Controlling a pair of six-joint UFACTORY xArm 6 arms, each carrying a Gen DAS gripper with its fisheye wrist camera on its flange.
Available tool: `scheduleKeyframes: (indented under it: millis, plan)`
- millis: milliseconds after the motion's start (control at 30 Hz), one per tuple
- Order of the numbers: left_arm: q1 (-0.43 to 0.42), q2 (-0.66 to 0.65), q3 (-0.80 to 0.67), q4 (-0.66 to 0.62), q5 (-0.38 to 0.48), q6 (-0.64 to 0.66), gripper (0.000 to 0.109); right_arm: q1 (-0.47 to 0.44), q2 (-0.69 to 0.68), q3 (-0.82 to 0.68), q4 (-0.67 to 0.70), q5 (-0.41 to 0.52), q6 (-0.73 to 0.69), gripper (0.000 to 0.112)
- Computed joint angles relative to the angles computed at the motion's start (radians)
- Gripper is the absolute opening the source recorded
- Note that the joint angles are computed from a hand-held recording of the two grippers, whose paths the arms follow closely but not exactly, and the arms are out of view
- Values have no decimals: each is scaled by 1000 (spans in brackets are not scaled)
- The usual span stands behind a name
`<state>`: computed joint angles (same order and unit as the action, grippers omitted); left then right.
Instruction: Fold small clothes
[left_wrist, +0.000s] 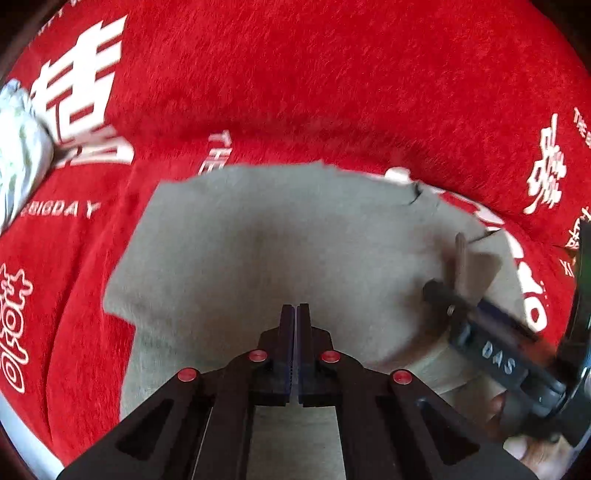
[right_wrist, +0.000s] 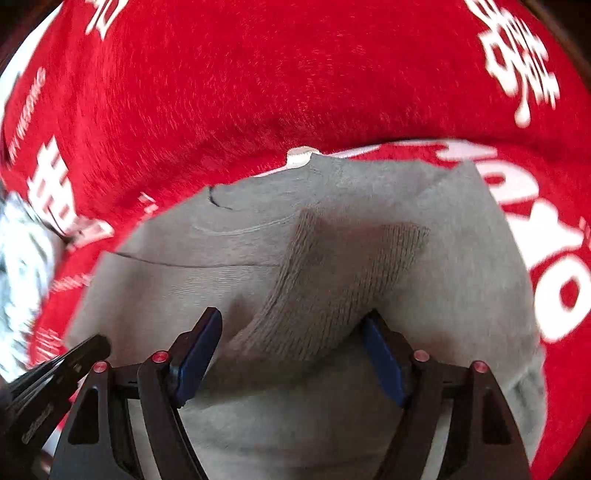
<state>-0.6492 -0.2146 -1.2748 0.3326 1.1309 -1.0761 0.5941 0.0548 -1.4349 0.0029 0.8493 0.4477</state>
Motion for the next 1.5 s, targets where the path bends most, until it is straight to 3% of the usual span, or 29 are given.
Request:
scheduleKeyframes:
  millis: [33,167,267,367,500,600,633,667,733,767,833,867,900,967,1033,1100,1167,1233,1300,1400,1500]
  plan:
    - [-6,-10,16,24,-3,-13,1,3,6,-10,-26,10,-21,16]
    - [-1,-68,103,30,-46,-35,1,-36,-89,96,40,-104,-60,16]
    - [10,-125,177,20,-111,-78,1,-80,-202,241,191,-249,-93,16]
    - [10,-143,196,9,-114,-94,1,-106,-281,351,139,-350,-53,16]
    - [-5,-132,183,23,-102,-74,1,-106,-270,357,74,-353,-66,17]
    - [-16,-138,185,24,-95,-69,1,-100,-226,307,54,-289,-114,29]
    - [-21,-137,181,27,-70,-77,1,-105,-224,297,47,-260,-108,44]
    - [-20,-137,179,26,-50,-80,1,-111,-236,308,33,-263,-85,69]
    - [-15,-156,201,6,-64,-71,1,-133,-297,368,-54,-304,36,87]
    - [-16,-158,203,3,-58,-71,1,-149,-336,409,-71,-337,80,87]
    - [-25,-152,190,6,-14,-87,16,-164,-370,437,-12,-339,67,87]
    - [-31,-153,190,17,-11,-95,50,-168,-381,444,-6,-334,71,87]
    - [-32,-149,189,8,-11,-78,91,-169,-391,448,-11,-328,77,87]
    - [-25,-200,253,-24,-135,-48,83,-165,-408,455,-23,-325,77,87]
    - [-43,-248,298,15,-220,-85,85,-156,-428,463,-13,-328,68,87]
    - [-53,-240,283,-6,-185,-83,102,-150,-461,488,2,-347,56,87]
    - [-64,-255,300,2,-184,-86,102,-140,-482,502,4,-349,50,87]
    - [-90,-256,289,66,-100,-145,102,-124,-499,514,-7,-343,43,87]
    - [-94,-283,316,61,-74,-181,102,-107,-497,514,-14,-329,20,87]
    - [-104,-345,376,65,-74,-227,102,-81,-439,463,-12,-316,-21,87]
    - [-129,-370,393,83,-50,-240,102,-50,-305,315,87,-251,-165,87]
